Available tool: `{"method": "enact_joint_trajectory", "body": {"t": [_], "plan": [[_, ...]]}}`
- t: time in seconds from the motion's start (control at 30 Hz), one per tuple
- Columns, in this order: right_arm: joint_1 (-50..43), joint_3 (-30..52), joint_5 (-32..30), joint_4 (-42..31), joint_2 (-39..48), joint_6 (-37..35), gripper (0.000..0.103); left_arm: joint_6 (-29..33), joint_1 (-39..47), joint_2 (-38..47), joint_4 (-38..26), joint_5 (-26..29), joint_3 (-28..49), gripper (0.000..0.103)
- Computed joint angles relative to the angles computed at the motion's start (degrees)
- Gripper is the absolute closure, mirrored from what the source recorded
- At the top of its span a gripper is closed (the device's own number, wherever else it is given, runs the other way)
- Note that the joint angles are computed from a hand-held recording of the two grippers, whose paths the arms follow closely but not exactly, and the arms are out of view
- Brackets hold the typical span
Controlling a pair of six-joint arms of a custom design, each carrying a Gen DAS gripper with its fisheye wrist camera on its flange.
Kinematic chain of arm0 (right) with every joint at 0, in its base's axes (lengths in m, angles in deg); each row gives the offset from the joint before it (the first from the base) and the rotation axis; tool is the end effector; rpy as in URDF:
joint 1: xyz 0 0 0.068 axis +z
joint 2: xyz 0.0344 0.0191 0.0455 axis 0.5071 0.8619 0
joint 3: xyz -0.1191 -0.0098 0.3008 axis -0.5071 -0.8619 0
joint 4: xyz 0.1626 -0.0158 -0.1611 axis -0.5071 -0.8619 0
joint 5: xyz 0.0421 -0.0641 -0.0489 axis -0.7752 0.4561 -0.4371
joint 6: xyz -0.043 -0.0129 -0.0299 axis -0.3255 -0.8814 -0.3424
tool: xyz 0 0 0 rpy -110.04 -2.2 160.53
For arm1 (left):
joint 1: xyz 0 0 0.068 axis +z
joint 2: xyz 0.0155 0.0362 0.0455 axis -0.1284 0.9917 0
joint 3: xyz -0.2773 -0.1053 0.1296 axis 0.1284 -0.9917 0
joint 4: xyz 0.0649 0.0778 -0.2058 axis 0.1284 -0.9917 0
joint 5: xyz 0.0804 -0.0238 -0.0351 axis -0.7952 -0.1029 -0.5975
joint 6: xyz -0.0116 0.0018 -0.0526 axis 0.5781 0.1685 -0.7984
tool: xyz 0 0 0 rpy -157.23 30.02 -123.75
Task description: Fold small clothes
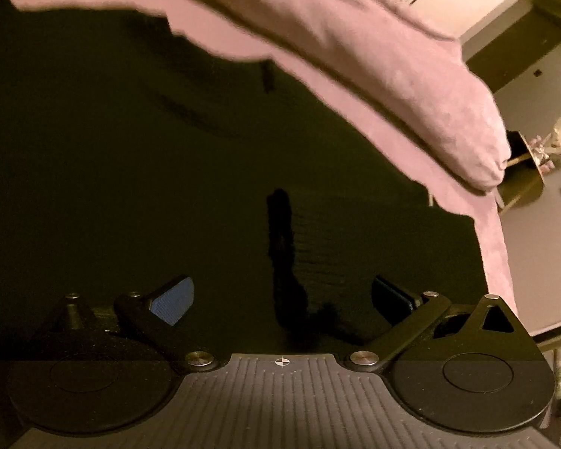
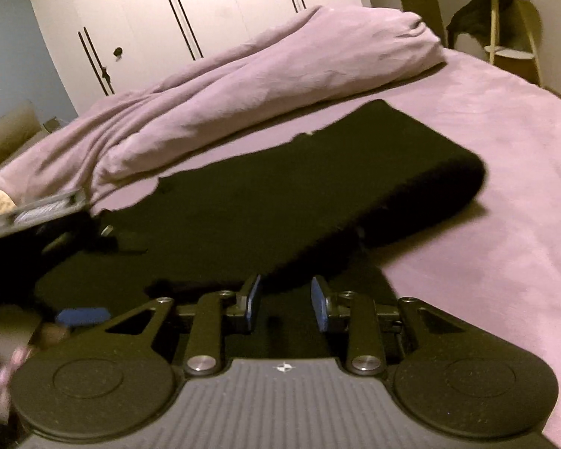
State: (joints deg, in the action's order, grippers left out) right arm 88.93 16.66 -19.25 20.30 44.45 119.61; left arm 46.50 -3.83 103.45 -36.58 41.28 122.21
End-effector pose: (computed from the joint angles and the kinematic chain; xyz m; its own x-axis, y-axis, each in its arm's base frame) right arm 0.1523 0.1972 0.0923 -0.4465 0.5424 -0.7116 0.4927 0.8129 0.3105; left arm 0.3836 0.0028 0.0958 -0.9264 0.0214 -0.3759 0.2306 0.8215 -0.5215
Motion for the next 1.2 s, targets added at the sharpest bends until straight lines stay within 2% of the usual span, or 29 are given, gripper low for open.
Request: {"method": "enact_joint_trajectory", "body": {"t": [0.03, 0.07, 0.1, 0.13, 0.2, 0.27, 0.3, 0.37, 0.47, 0.57, 0.7, 0.93, 0.97, 1.03, 1.07, 1.13, 1.2], "plan": [[0.5, -0.5, 0.0, -0.3, 0.2, 0.9, 0.073, -1.1, -0.8, 0.8, -0.1, -0.7, 0.6, 0.020], [0.6, -0.8, -0.2, -0.3, 0.4, 1.5, 0.073, -2.2, -1.5, 1.0, 1.5, -1.7, 0.1, 0.022], [0.6, -1.1, -0.4, 0.0, 0.7, 2.2, 0.073, -2.6, -2.0, 0.9, 3.5, -1.7, -0.7, 0.030], [0.7, -1.4, -0.6, 0.1, 1.0, 3.0, 0.073, -2.6, -2.3, 1.1, 3.6, -0.8, -0.4, 0.050], [1.3, -1.6, -0.9, -0.4, 1.8, 5.0, 0.073, -4.6, -3.2, 2.1, 0.7, -0.6, 1.8, 0.074], [1.0, -2.0, -1.5, 0.7, 2.4, 5.2, 0.073, -5.8, -3.6, 3.0, -0.1, -0.1, 3.3, 0.081], [1.1, -2.0, -1.6, 0.3, 2.5, 5.5, 0.073, -5.3, -3.6, 3.2, -1.1, 0.4, 4.2, 0.089], [0.8, -1.6, -1.9, -0.3, 2.6, 5.2, 0.073, -3.3, -3.3, 2.7, -2.5, 0.7, 5.3, 0.093], [0.7, -0.4, -2.5, -2.1, 2.8, 4.8, 0.073, 1.8, -1.5, 0.5, -3.4, 3.5, 5.9, 0.093], [0.4, 0.5, -2.8, -3.5, 2.8, 4.4, 0.073, 3.7, 0.9, -1.5, -2.3, 4.8, 7.0, 0.093], [0.4, 2.1, -3.1, -5.4, 3.0, 3.8, 0.072, 7.1, 3.3, -2.6, 3.3, 1.0, 7.7, 0.093], [-1.6, 1.0, -2.2, -3.3, 0.4, 0.1, 0.072, 14.7, 6.5, 1.8, 1.6, -6.5, 8.6, 0.091], [-2.3, 0.8, -2.2, -3.0, 0.0, -0.9, 0.072, 14.9, 6.9, 2.8, 1.3, -7.2, 9.1, 0.088], [-4.1, 0.2, -2.0, -1.5, -0.7, -3.0, 0.072, 14.3, 7.4, 4.6, 0.4, -7.7, 10.4, 0.069], [-5.1, -0.3, -1.8, -0.5, -1.2, -4.2, 0.072, 13.6, 7.7, 5.3, -0.9, -7.0, 11.5, 0.065], [-7.2, -1.6, -1.3, 2.0, -2.1, -6.0, 0.072, 11.5, 8.5, 6.2, -4.2, -2.9, 13.8, 0.045], [-9.4, -2.8, -1.5, 4.6, -2.8, -6.9, 0.072, 10.1, 8.5, 7.7, -9.2, 1.2, 17.1, 0.042]]}}
